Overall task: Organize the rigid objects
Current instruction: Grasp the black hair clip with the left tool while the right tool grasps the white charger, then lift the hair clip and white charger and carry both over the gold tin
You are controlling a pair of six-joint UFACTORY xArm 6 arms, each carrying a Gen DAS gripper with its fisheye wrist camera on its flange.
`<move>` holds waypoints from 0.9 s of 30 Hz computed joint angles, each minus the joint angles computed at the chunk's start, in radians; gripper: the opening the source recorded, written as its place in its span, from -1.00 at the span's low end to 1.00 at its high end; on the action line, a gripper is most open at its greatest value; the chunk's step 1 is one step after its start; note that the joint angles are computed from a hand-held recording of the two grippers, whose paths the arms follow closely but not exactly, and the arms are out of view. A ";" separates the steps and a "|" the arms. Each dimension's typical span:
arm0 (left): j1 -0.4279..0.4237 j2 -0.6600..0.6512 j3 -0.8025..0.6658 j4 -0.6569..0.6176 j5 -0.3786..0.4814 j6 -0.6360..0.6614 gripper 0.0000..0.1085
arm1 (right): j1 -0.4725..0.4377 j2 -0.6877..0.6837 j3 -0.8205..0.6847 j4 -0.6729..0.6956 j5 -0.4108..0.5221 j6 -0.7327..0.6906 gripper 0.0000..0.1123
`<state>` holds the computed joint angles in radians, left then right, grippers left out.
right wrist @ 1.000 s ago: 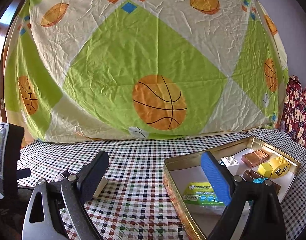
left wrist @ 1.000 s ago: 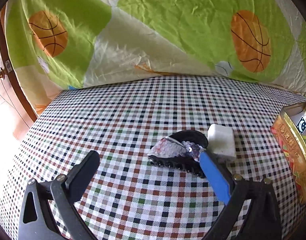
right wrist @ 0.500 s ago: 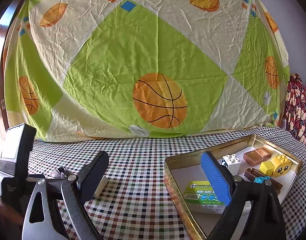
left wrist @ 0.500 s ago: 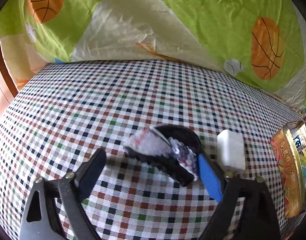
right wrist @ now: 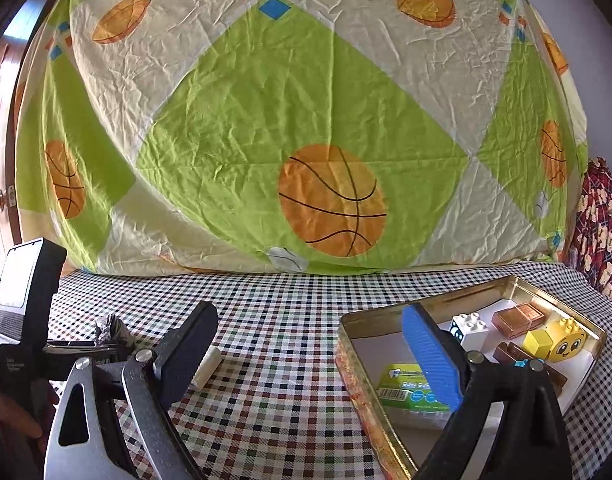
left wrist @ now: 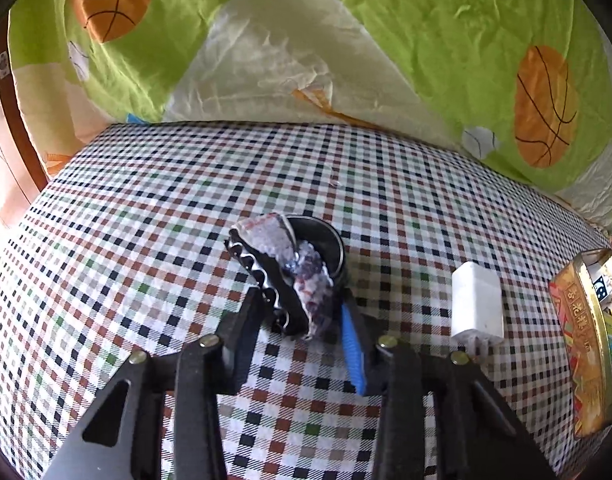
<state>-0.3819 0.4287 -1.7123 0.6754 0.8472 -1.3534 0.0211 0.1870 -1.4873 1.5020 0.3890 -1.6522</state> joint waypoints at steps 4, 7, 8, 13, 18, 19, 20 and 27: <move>0.004 -0.056 0.081 0.060 -0.062 -0.083 -0.41 | 0.012 0.023 -0.019 -0.189 0.080 0.180 0.69; -0.006 -0.085 0.106 0.126 -0.020 -0.148 -0.41 | 0.045 0.048 -0.043 -0.368 0.113 0.327 0.69; -0.006 -0.093 0.114 0.141 -0.009 -0.171 -0.41 | 0.057 0.069 -0.064 -0.459 0.129 0.411 0.69; -0.012 -0.115 0.129 0.180 0.066 -0.235 -0.41 | 0.091 0.180 -0.195 -0.774 0.225 0.718 0.54; -0.042 -0.088 0.070 0.214 0.206 -0.217 -0.41 | 0.112 0.278 -0.322 -0.997 0.342 0.907 0.00; -0.045 -0.087 0.067 0.220 0.213 -0.215 -0.41 | 0.114 0.291 -0.340 -1.021 0.362 0.928 -0.04; -0.047 -0.087 0.065 0.224 0.216 -0.212 -0.41 | 0.117 0.301 -0.352 -1.040 0.375 0.943 -0.08; -0.054 -0.084 0.059 0.238 0.238 -0.213 -0.41 | 0.115 0.276 -0.317 -0.994 0.376 0.858 -0.28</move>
